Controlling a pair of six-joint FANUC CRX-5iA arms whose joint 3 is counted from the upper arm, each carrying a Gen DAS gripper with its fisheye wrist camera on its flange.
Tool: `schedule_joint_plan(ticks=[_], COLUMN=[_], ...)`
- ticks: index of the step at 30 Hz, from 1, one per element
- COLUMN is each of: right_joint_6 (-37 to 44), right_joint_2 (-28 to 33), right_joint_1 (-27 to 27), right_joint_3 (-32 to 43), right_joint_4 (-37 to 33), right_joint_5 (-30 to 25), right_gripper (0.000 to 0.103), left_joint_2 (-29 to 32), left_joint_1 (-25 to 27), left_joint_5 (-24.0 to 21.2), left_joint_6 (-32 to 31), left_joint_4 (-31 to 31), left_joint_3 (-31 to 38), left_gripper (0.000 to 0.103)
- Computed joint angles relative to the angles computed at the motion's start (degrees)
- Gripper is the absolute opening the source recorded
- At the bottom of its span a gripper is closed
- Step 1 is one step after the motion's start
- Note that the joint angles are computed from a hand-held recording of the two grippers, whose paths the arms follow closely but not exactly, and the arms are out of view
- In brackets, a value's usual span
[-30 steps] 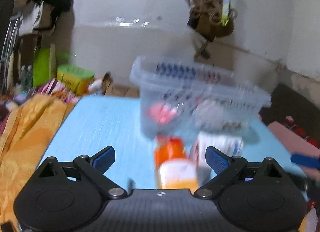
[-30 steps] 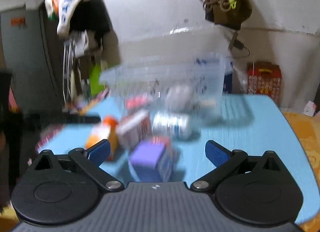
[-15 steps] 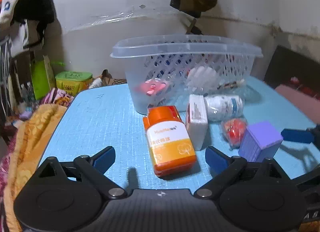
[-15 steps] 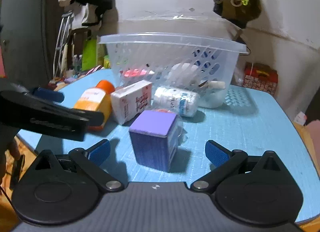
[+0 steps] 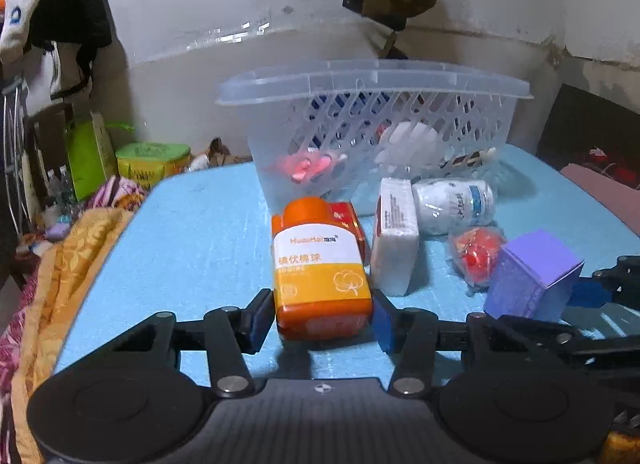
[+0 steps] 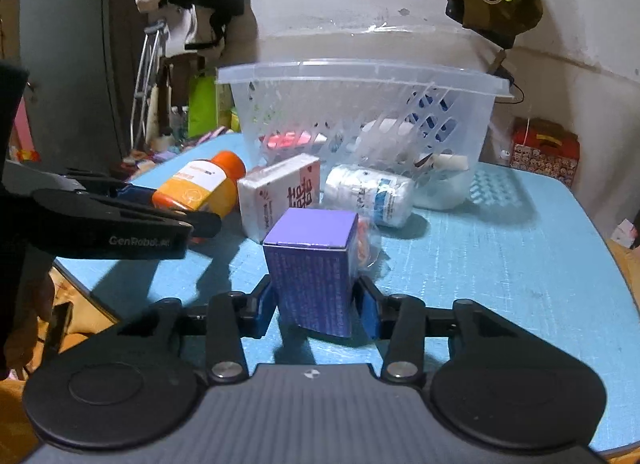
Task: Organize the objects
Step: 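Grasp the purple box with the right tool while the left tool grasps the orange bottle, then lift the purple box and orange bottle into the basket and release both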
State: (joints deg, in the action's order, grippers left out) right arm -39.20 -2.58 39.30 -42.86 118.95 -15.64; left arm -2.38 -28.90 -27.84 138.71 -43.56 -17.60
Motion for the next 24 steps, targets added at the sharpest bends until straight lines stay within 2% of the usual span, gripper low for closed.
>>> schedule_joint_plan(ticks=[7, 8, 12, 19, 24], right_joint_6=[-7.13, -10.98, -15.14, -16.51, -25.75], right_joint_2=[-3.54, -4.05, -4.46, -4.61, -6.09], right_joint_1=[-3.74, -5.49, -7.31, -7.89, -11.1], right_joint_3=[-1.41, -1.14, -0.7, -0.44, 0.46], right_joint_4=[7.97, 12.26, 16.96, 19.3, 28.8], right_joint_5=[0.72, 2.13, 3.03, 3.09, 5.07], right_gripper=[0.046, 0.046, 0.045, 0.044, 0.044], left_joint_2=[-2.07, -2.17, -2.35, -2.15, -3.56], left_joint_1=[-3.07, -3.4, -4.1, -5.34, -7.7], left_joint_5=[-1.81, -1.95, -2.34, -3.1, -4.58], left_joint_6=[8.77, 9.5, 10.57, 11.49, 18.24], left_joint_4=[-8.53, -9.33, -10.79, -12.64, -18.41], left_joint_3=[0.04, 0.06, 0.2, 0.49, 0.14], left_gripper=[0.053, 0.053, 0.053, 0.052, 0.052])
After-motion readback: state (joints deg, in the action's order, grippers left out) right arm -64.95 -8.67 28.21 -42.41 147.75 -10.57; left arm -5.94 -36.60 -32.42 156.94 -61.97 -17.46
